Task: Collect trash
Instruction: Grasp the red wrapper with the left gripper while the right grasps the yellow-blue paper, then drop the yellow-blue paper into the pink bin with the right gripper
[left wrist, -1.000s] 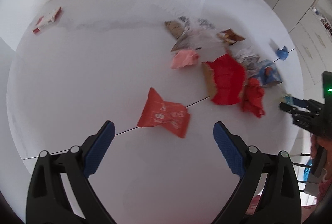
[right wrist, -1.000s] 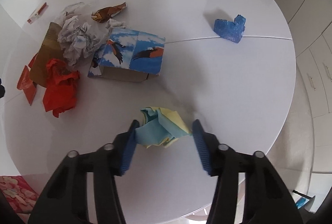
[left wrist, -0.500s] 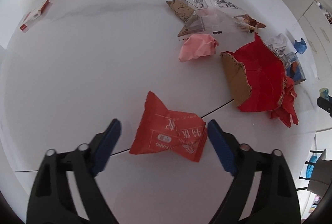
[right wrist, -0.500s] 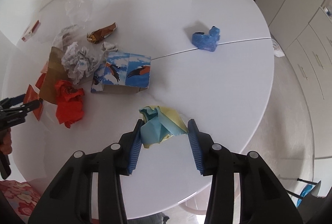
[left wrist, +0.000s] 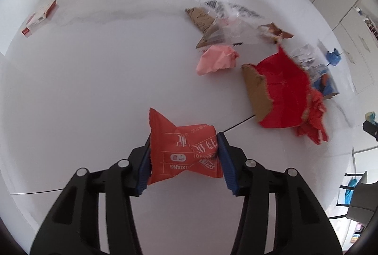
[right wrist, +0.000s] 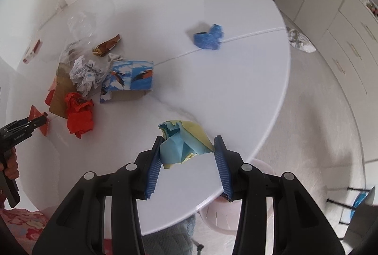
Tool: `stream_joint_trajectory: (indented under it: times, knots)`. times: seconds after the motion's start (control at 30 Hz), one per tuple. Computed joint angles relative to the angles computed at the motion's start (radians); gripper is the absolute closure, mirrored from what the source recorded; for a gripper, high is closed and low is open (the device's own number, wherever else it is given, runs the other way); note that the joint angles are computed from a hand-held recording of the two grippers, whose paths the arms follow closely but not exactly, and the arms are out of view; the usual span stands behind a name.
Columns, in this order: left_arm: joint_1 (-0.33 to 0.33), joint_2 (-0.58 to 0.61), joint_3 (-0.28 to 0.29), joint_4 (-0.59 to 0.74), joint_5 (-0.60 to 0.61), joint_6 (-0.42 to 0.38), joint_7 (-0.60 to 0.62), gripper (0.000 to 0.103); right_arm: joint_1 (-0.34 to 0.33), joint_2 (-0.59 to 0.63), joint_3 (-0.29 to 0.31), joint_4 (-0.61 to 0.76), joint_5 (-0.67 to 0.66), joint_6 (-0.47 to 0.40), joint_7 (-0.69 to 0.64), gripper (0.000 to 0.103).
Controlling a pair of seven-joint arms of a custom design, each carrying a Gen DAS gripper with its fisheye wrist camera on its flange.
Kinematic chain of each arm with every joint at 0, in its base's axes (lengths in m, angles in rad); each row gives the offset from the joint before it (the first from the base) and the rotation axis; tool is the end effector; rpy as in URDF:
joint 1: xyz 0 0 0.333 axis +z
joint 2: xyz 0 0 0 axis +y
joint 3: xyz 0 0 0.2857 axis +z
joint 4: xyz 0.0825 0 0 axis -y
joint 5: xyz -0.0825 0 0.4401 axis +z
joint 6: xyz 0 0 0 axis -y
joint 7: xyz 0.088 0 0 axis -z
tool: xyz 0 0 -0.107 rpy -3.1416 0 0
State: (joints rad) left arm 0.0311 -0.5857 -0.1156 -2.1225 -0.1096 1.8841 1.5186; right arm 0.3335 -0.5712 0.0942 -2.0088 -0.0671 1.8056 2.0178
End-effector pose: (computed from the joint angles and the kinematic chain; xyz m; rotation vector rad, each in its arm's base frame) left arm 0.4651 -0.0584 0.6413 -2.0540 2.0717 -0.4238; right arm 0.4177 0.1966 0.6891 -1.9728 2.0151 -0.3393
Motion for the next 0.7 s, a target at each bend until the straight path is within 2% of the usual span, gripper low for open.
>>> stream_joint_trajectory:
  times: [0.13, 0.27, 0.57, 0.67, 0.7]
  knots:
    - [-0.019, -0.008, -0.003, 0.055, -0.012, -0.038, 0.021, 0.054, -0.018, -0.111, -0.010, -0.089, 0.002, -0.036, 0.046, 0.059]
    - [-0.070, 0.002, -0.018, 0.130, -0.055, -0.078, 0.062, 0.054, -0.035, -0.234, -0.027, -0.209, 0.018, -0.085, 0.106, 0.059]
    - [-0.218, 0.152, -0.099, 0.322, -0.148, -0.079, 0.168, 0.054, -0.064, -0.488, -0.080, -0.547, 0.053, -0.111, 0.183, 0.057]
    - [-0.262, 0.191, -0.133, 0.360, -0.146, -0.077, 0.185, 0.054, -0.071, -0.532, -0.095, -0.615, 0.057, -0.111, 0.179, 0.052]
    - [-0.274, 0.202, -0.141, 0.369, -0.144, -0.075, 0.186, 0.054, -0.074, -0.549, -0.106, -0.640, 0.064, -0.110, 0.177, 0.046]
